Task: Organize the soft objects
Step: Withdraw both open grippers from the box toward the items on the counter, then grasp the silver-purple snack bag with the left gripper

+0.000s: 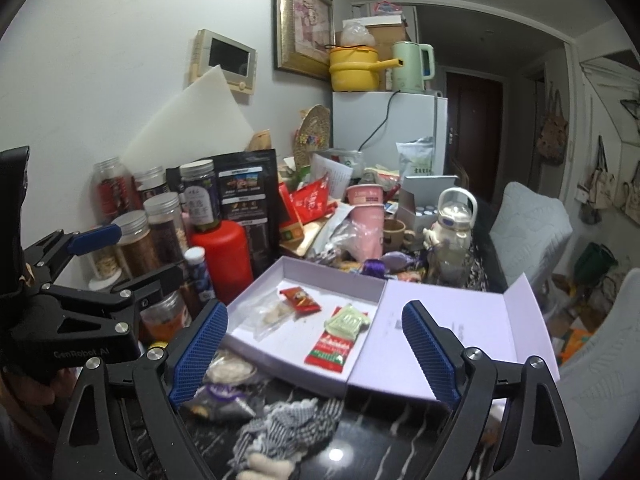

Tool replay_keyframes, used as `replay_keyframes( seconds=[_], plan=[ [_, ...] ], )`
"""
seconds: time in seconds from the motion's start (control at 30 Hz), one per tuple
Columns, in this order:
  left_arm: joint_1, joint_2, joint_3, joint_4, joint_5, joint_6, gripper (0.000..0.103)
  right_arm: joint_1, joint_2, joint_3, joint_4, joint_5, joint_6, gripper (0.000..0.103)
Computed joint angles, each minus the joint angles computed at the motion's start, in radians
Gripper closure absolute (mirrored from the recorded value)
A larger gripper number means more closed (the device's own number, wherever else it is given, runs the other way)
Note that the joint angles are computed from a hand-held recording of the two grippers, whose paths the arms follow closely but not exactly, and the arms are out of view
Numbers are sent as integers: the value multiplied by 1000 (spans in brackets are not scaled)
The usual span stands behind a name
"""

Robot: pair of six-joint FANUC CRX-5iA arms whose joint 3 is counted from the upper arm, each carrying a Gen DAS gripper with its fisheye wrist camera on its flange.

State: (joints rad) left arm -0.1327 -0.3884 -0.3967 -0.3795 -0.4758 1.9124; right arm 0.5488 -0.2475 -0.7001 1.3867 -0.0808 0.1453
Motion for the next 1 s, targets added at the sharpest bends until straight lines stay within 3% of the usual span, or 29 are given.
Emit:
replay_keyframes(
  seconds=[0.17, 0.37, 0.57, 0.83, 1.0],
  plan=[
    [39, -66, -89, 125, 45, -120, 0, 21, -44, -52, 14, -14, -36, 12],
    [97, -111, -207, 375, 95, -362, 0, 71, -62, -92, -15, -76, -56, 11],
    [118, -111, -267, 471, 108, -447, 0, 127, -58, -119, -104, -127, -21, 11],
    [147, -79, -371, 747, 116, -691, 0, 129, -54, -161, -116, -104, -59, 11],
    [139, -51, -392, 761, 112, -732, 0, 142, -24, -169, -183, -123, -21, 11]
  ],
)
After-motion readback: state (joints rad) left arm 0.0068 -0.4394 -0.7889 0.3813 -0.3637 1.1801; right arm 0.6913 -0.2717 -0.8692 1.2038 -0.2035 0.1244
